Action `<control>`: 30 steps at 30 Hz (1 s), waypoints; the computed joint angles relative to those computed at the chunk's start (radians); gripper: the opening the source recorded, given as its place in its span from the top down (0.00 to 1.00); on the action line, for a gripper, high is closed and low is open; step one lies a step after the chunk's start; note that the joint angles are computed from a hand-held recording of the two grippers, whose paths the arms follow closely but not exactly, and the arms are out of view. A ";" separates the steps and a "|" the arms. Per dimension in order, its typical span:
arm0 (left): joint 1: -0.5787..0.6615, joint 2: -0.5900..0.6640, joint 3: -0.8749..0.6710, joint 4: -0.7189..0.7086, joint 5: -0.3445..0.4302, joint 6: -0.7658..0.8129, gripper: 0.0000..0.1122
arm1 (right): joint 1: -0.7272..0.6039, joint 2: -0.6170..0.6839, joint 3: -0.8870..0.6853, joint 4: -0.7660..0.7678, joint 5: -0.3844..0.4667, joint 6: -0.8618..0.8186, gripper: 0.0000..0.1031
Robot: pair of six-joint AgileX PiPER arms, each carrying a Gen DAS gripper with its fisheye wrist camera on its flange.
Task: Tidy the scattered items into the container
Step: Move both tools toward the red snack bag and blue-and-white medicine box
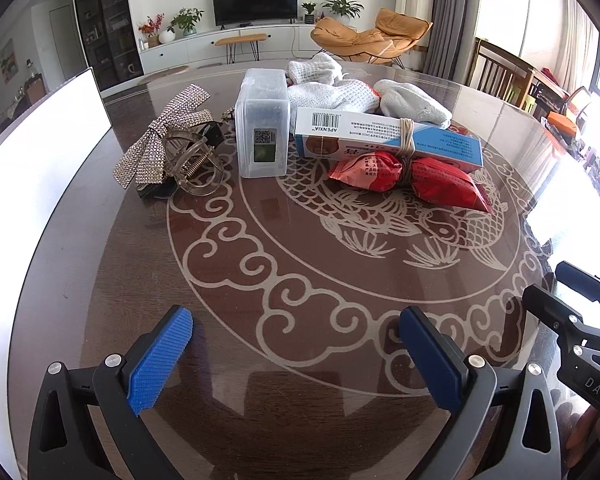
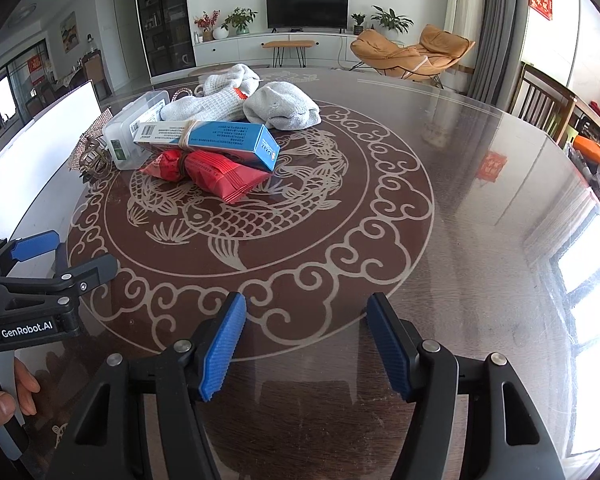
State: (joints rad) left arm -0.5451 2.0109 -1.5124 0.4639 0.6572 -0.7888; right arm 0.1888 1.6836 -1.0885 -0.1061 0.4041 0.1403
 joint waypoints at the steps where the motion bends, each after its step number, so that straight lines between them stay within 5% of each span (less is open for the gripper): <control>1: 0.007 -0.005 0.007 -0.006 -0.004 0.011 0.08 | 0.000 0.000 0.000 0.000 0.000 0.000 0.38; 9: 0.028 -0.032 0.058 0.015 -0.029 -0.011 0.08 | -0.003 0.005 -0.009 0.024 0.004 -0.028 0.35; 14: 0.028 -0.034 0.060 0.015 -0.029 -0.011 0.08 | -0.040 0.124 -0.187 0.008 0.075 -0.015 0.36; 22: 0.029 -0.034 0.061 0.015 -0.029 -0.011 0.08 | -0.140 0.213 -0.348 0.216 0.138 -0.051 0.36; 30: 0.029 -0.035 0.062 0.014 -0.030 -0.010 0.08 | -0.089 0.284 -0.464 0.127 0.178 -0.071 0.36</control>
